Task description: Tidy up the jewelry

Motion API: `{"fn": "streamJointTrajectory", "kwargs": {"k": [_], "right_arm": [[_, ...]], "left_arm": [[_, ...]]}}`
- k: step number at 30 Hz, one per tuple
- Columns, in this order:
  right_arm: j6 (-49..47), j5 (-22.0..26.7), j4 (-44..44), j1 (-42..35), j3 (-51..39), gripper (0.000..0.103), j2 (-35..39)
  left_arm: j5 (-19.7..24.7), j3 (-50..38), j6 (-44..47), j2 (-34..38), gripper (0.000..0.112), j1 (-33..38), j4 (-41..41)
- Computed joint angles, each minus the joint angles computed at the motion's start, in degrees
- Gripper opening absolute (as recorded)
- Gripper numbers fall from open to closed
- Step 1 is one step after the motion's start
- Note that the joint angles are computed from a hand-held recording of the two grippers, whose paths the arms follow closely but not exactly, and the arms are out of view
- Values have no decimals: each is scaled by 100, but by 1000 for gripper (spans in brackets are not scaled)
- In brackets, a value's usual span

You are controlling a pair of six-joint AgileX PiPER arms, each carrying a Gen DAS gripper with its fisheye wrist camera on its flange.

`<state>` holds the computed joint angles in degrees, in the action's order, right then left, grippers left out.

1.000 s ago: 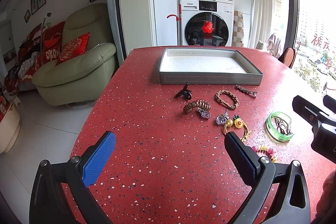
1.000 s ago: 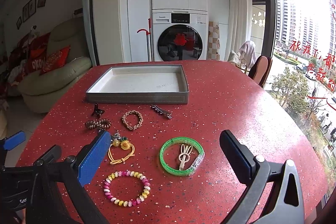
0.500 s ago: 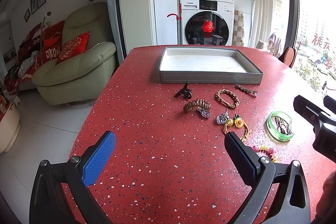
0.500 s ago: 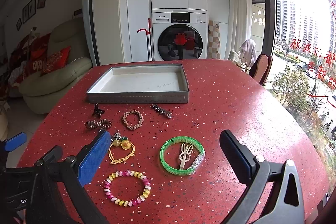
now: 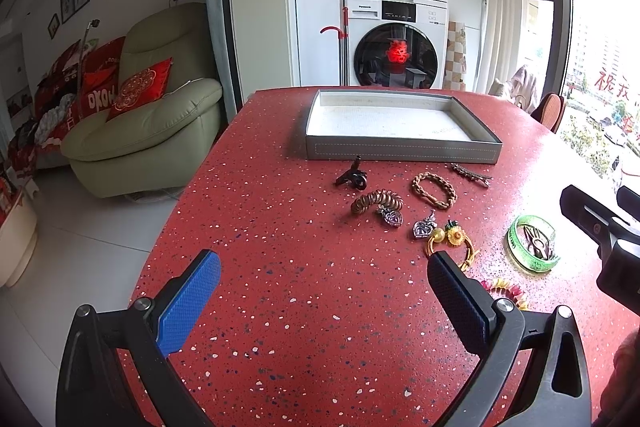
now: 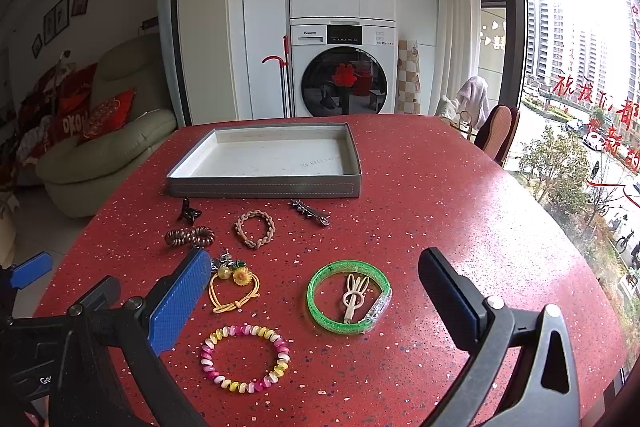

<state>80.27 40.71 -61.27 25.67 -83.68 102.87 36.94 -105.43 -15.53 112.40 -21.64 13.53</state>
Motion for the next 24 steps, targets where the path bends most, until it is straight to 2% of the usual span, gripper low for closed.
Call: {"fn": "streamJointTrajectory", "kwargs": {"k": [24], "right_arm": [[46, -6, -34, 13, 38, 103, -28]], "left_arm": [[-7, -33, 46, -1, 103, 51, -63]]}}
